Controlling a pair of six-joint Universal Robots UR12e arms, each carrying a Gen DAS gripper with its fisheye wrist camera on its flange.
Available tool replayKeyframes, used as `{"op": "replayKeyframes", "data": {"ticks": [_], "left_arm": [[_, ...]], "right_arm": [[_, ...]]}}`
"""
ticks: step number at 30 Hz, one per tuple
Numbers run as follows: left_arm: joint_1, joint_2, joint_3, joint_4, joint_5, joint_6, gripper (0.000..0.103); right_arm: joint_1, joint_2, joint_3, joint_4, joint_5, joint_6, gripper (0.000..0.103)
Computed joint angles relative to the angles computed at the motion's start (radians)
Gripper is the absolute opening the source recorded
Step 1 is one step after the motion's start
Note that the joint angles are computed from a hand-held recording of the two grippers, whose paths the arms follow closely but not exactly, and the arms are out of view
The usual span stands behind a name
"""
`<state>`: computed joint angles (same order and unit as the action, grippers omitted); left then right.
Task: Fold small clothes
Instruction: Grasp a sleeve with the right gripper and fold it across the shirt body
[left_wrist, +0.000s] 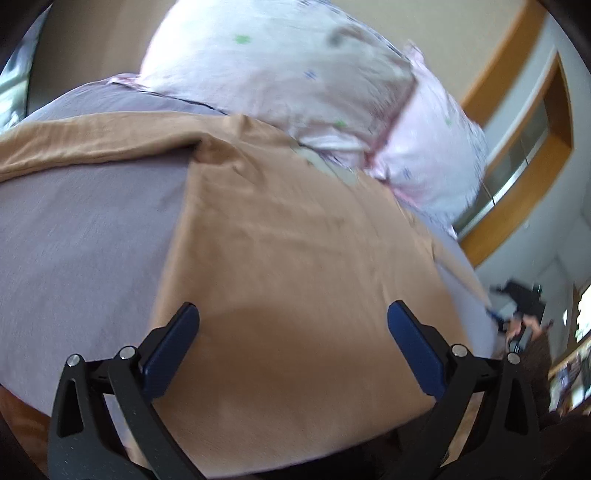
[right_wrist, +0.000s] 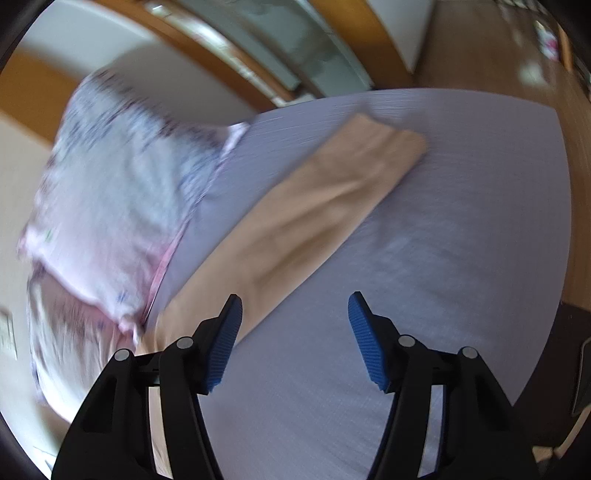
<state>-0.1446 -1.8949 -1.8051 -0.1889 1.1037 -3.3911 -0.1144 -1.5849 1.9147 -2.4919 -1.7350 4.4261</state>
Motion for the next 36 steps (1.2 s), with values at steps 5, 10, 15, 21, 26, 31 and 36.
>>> {"op": "replayKeyframes", "data": {"ticks": [5, 10, 15, 21, 26, 31, 36], "left_arm": [[0.026, -0.013, 0.033, 0.045, 0.093, -0.048, 0.101], [0.057, -0.027, 0.053, 0.068, 0.101, -0.106, 0.101], [0.105, -0.025, 0.039, 0.091, 0.08, -0.198, 0.101], [0.154, -0.033, 0.034, 0.106, 0.065, -0.359, 0.101], [0.178, -0.024, 0.015, 0.108, 0.081, -0.468, 0.098], [0.197, -0.013, -0.002, 0.087, 0.11, -0.533, 0.094], [0.221, -0.014, -0.006, 0.1, 0.118, -0.615, 0.089]], "right_arm": [[-0.031, 0.022, 0.019, -0.091, 0.003, 0.021, 0.055], [-0.063, 0.041, 0.01, -0.07, 0.0, 0.041, 0.005], [0.041, 0.117, -0.134, -0.056, -0.18, -0.237, 0.005], [0.195, 0.307, -0.402, -0.231, -0.055, -0.661, 0.005], [0.305, 0.501, -0.653, -0.093, 0.273, -0.928, 0.005], [0.374, 0.616, -0.823, 0.251, 0.388, -1.125, 0.013], [0.335, 0.548, -0.716, 0.055, 0.363, -1.044, 0.073]]}}
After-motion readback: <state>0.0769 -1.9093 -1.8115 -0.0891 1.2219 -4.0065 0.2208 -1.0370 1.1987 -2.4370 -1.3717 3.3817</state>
